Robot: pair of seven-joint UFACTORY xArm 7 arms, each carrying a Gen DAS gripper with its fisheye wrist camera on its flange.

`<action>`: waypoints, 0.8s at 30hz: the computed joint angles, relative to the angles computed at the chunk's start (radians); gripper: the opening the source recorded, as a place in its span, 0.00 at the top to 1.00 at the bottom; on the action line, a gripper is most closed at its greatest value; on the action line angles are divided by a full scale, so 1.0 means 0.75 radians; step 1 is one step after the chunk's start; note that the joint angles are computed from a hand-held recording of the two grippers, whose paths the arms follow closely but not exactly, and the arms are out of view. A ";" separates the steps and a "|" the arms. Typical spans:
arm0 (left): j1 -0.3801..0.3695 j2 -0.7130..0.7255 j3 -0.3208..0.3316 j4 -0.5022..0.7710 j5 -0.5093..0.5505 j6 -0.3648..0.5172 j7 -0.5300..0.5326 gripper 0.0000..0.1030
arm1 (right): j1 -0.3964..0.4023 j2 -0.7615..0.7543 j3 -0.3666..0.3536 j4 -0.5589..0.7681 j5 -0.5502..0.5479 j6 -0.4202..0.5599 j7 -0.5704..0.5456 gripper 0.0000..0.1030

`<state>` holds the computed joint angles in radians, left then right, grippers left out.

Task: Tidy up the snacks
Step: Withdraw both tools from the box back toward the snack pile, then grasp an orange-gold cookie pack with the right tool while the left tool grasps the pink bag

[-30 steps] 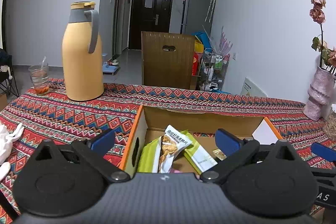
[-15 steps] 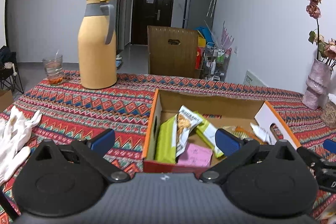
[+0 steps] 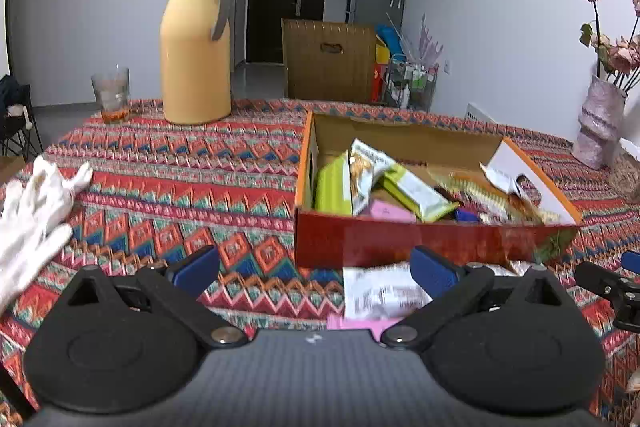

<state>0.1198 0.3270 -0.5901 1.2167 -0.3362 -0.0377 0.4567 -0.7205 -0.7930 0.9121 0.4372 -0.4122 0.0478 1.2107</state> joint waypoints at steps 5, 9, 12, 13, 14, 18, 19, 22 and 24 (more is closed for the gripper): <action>0.038 0.023 -0.048 -0.027 0.003 -0.019 0.021 0.00 | 0.074 0.028 -0.013 -0.017 0.004 0.049 0.013 0.00; 0.074 0.050 -0.086 -0.027 0.035 -0.025 0.004 0.00 | 0.101 0.076 -0.013 -0.011 -0.023 0.070 0.028 0.00; 0.118 0.071 -0.131 -0.034 0.059 -0.030 -0.002 0.00 | 0.103 0.119 -0.008 0.008 -0.051 0.075 0.036 0.00; 0.118 0.074 -0.129 -0.036 0.069 -0.030 -0.011 0.00 | 0.103 0.138 -0.005 0.019 -0.061 0.080 0.038 0.00; 0.112 0.078 -0.122 -0.036 0.080 -0.026 -0.022 0.00 | 0.102 0.154 0.001 0.030 -0.070 0.085 0.042 0.00; 0.119 0.094 -0.124 -0.026 0.094 0.010 -0.038 0.00 | 0.101 0.228 0.028 0.073 -0.118 0.110 0.054 0.00; 0.114 0.097 -0.117 -0.019 0.091 0.025 -0.040 0.00 | 0.101 0.250 0.037 0.087 -0.131 0.127 0.057 0.00; 0.104 0.106 -0.105 0.001 0.061 0.064 -0.026 0.00 | 0.105 0.315 0.046 0.119 -0.179 0.163 0.080 0.00; 0.093 0.105 -0.091 0.008 0.029 0.085 -0.007 0.00 | 0.108 0.346 0.050 0.136 -0.213 0.184 0.099 0.00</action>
<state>0.1895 0.4054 -0.6585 1.2229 -0.3147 0.0259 0.4516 -0.6392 -0.5335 0.9497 0.5390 -0.5718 0.1857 1.2849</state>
